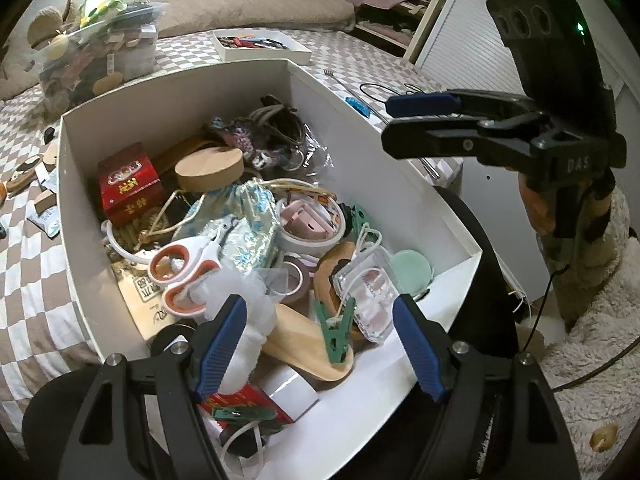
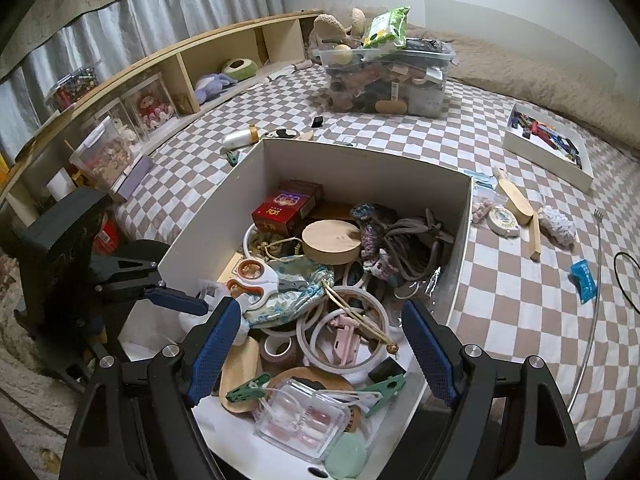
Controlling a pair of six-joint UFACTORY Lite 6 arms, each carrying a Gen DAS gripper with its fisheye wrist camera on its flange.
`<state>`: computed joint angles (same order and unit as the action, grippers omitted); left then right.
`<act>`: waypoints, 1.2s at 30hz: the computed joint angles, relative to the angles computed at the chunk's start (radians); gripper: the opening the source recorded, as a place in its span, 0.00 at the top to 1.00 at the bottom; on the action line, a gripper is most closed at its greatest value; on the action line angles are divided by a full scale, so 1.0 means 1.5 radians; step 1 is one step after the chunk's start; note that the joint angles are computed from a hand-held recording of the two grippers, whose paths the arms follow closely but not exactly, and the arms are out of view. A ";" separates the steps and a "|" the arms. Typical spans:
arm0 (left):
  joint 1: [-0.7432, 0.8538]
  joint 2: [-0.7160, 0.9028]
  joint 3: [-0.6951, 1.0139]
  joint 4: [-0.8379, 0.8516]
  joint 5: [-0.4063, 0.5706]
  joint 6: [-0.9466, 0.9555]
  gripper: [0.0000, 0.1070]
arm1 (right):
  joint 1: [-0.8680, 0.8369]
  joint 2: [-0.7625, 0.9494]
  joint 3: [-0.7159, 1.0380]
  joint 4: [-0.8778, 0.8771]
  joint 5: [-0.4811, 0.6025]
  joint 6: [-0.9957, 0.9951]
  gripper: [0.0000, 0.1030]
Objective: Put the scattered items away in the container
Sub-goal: 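Withdraw both tools from the box back over the bed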
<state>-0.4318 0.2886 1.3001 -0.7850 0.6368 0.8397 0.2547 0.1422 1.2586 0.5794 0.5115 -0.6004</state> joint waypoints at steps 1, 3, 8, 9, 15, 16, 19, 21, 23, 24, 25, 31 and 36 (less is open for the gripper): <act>0.001 -0.001 0.002 0.004 -0.006 -0.004 0.29 | -0.002 -0.002 -0.004 0.010 -0.002 -0.006 0.20; 0.003 -0.001 0.005 0.005 -0.015 -0.009 0.29 | -0.006 -0.004 -0.008 0.026 -0.005 -0.014 0.20; 0.011 -0.003 0.014 0.008 -0.048 -0.025 0.21 | -0.007 -0.010 -0.022 0.036 -0.018 -0.016 0.20; 0.013 -0.005 0.014 0.006 -0.057 -0.030 0.12 | -0.007 -0.012 -0.025 0.038 -0.020 -0.017 0.20; 0.022 -0.003 0.026 0.025 -0.097 -0.072 0.04 | -0.008 -0.016 -0.034 0.040 -0.030 -0.019 0.20; 0.023 -0.002 0.027 0.034 -0.101 -0.080 0.04 | -0.008 -0.016 -0.036 0.039 -0.033 -0.017 0.20; 0.020 0.002 0.031 0.071 -0.121 -0.116 0.04 | -0.004 -0.021 -0.044 0.024 -0.049 -0.005 0.17; 0.024 0.003 0.031 0.069 -0.126 -0.119 0.04 | 0.004 -0.026 -0.053 -0.002 -0.071 0.019 0.00; 0.028 0.004 0.032 0.061 -0.129 -0.118 0.04 | 0.010 -0.029 -0.060 -0.020 -0.087 0.033 0.00; 0.030 0.004 0.032 0.056 -0.131 -0.116 0.04 | 0.013 -0.027 -0.059 -0.039 -0.090 0.051 0.00; 0.030 0.002 0.031 0.056 -0.135 -0.117 0.04 | 0.015 -0.025 -0.058 -0.053 -0.092 0.065 0.00; 0.034 -0.001 0.034 0.074 -0.159 -0.145 0.04 | 0.021 -0.020 -0.065 -0.058 -0.108 0.076 0.00; 0.035 -0.004 0.036 0.101 -0.181 -0.170 0.04 | 0.020 -0.014 -0.064 -0.041 -0.116 0.071 0.00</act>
<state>-0.3792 0.2826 1.3545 -0.6331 0.3659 0.5843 0.2844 0.1207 1.1632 0.5185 0.3370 -0.4937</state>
